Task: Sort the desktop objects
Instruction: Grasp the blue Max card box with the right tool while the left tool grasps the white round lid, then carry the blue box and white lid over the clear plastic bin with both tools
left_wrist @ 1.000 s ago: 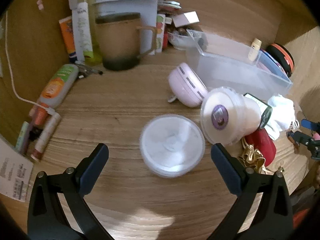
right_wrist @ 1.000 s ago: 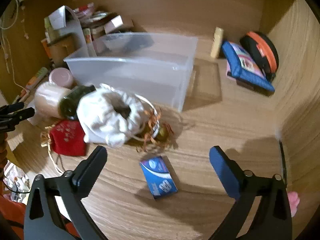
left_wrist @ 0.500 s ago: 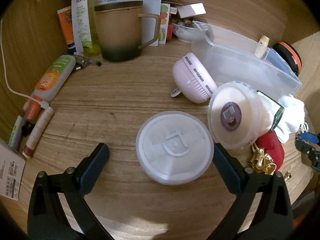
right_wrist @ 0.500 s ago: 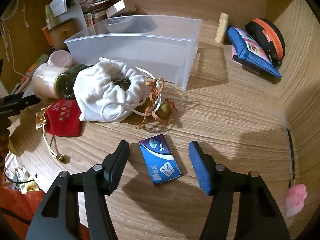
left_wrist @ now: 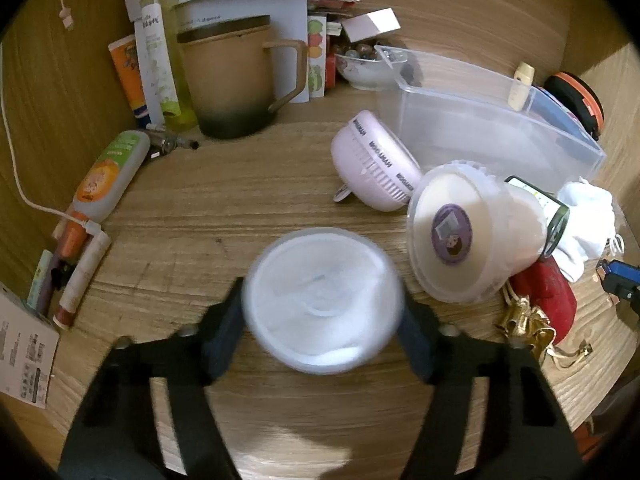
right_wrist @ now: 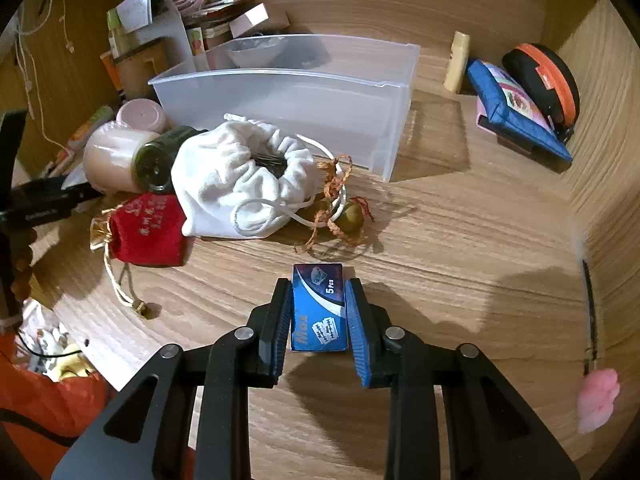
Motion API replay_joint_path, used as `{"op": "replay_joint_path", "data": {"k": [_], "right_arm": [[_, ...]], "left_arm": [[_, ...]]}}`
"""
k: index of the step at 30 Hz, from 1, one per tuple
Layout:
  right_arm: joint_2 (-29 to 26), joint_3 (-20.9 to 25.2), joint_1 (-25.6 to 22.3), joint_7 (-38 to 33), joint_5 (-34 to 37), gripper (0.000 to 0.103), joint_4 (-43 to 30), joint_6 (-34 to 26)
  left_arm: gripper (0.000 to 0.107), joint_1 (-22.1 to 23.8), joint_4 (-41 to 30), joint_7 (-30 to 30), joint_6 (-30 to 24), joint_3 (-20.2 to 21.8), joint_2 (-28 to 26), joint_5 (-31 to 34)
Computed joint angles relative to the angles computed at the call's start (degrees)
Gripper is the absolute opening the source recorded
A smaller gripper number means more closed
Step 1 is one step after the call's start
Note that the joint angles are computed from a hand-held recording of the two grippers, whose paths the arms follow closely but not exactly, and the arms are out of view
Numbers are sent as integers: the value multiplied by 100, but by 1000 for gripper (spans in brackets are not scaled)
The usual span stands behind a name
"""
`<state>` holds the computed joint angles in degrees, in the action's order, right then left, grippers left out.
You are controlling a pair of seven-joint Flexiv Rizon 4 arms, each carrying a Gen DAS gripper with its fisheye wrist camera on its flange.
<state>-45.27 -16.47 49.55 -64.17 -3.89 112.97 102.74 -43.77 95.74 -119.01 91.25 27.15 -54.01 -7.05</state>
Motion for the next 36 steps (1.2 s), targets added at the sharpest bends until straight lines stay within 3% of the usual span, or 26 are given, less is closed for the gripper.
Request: {"op": "replay_joint_path", "data": {"k": [9,15,23,31,36], "right_arm": [[98,-3,34,-34,312,25,156,382],[206,-278,304,-262,700,25,196,636],[282,-282,327,-730,1041,25,35,901],[334,38,52,-1146,1226,25,-190,1187],[358,137,-39,-1453,1328,25,-349,1338]], "left_arm": [[65,-11,55,-97,106,-1,6,-71],[65,-380,140,-256,257,476,-15,-245],[65,-890,187,-210,469,1100,-94,-635],[65,-1364,244,134,713,1562,-153,-1143],[65,-1396,138,500,889,1550,-147,-1437]]}}
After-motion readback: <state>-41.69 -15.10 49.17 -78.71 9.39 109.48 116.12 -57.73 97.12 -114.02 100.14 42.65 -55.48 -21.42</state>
